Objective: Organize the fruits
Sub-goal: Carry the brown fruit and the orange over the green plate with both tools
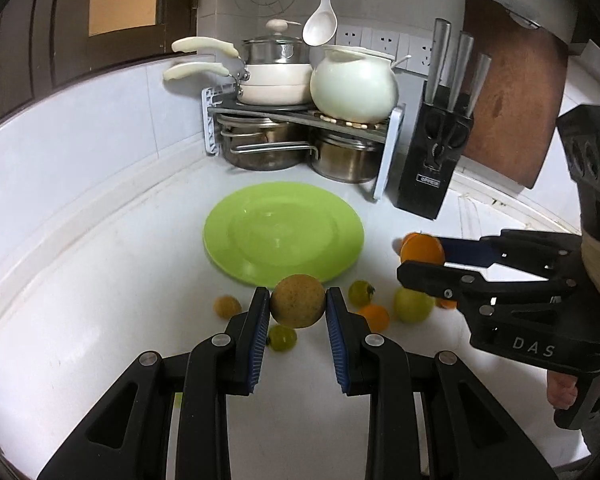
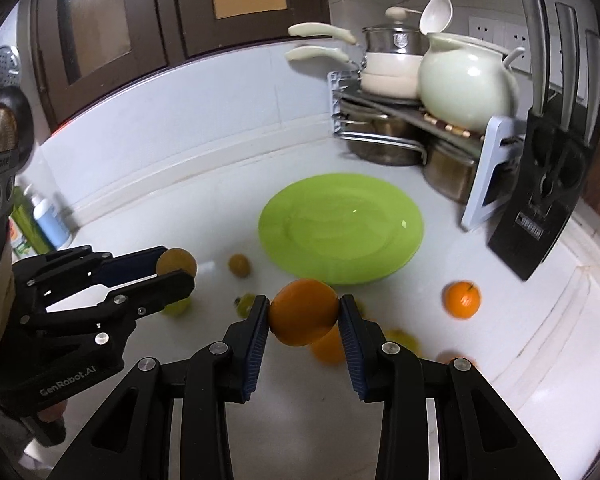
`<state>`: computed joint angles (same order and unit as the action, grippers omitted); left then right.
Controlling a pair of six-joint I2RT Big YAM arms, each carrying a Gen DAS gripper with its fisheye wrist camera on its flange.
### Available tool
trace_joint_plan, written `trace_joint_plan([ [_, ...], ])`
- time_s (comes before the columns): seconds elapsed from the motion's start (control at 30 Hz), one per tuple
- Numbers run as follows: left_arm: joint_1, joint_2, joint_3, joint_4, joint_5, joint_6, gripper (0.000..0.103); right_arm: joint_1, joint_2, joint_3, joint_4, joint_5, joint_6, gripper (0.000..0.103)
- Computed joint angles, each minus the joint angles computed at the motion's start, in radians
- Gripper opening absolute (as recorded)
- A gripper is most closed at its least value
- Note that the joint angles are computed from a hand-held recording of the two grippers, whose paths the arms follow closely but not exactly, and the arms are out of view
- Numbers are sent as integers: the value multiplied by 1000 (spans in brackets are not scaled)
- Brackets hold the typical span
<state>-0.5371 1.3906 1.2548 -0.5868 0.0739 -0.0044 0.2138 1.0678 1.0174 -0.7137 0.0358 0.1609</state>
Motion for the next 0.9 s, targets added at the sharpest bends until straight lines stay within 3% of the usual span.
trace_joint_plan([
  [0.23, 9, 98, 136, -58, -11, 10, 29, -53, 88, 103, -9, -24, -49, 37],
  [0.43, 15, 195, 269, -136, -23, 30, 29, -100, 210, 219, -65, -70, -85, 36],
  [0.9, 44, 520, 645, -443, -8, 51, 29, -143, 490, 420, -223, -107, -156, 36],
])
